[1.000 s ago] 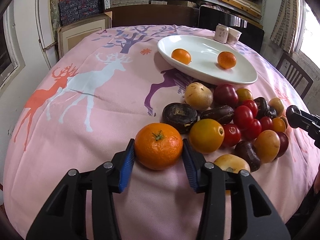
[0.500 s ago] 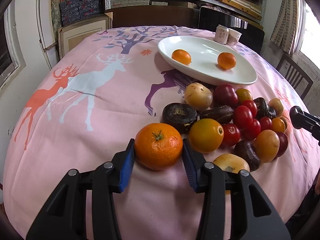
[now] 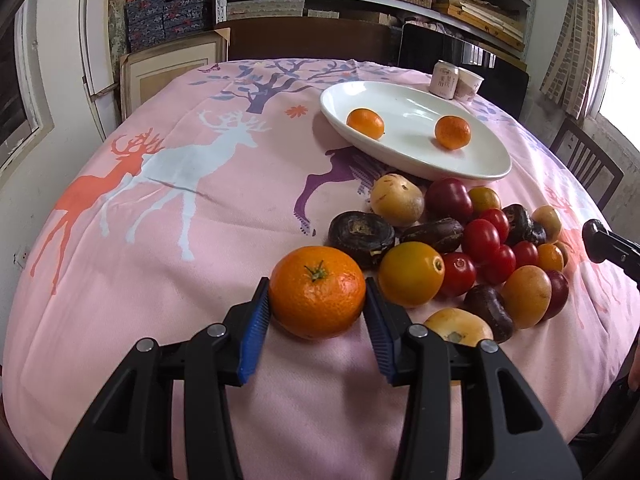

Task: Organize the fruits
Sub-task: 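Place the orange and the dark plum onto the white plate with both grippers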

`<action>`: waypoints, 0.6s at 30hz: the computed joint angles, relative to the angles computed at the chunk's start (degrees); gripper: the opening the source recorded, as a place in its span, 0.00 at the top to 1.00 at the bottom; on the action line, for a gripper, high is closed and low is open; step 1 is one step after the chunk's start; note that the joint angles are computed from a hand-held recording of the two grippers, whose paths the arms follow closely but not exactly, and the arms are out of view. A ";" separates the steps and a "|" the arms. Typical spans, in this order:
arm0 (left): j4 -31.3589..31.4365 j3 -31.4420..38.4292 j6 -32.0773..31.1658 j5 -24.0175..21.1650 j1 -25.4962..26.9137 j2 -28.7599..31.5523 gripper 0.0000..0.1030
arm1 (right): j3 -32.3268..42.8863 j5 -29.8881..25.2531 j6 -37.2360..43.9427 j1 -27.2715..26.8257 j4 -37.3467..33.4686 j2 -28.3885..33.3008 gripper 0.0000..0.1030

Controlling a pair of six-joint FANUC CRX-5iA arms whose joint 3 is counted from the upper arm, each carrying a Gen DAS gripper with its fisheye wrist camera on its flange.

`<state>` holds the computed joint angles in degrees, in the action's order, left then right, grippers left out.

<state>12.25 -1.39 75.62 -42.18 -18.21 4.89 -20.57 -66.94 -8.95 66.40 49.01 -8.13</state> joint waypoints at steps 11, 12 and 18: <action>2.54 0.47 -3.12 0.64 -0.30 -2.45 0.57 | -1.72 3.07 -0.96 -0.99 1.80 -2.71 0.60; 2.38 1.36 -3.34 0.46 -0.65 -2.13 0.57 | -1.68 3.03 -0.87 -1.41 2.61 -3.05 0.60; 0.78 13.29 -2.32 -2.38 -4.49 5.69 0.57 | 0.40 6.93 2.19 -7.83 5.17 -2.75 0.60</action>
<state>13.03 11.90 73.30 -44.56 -22.69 10.58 -20.17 -60.01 -6.76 58.57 54.18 -10.88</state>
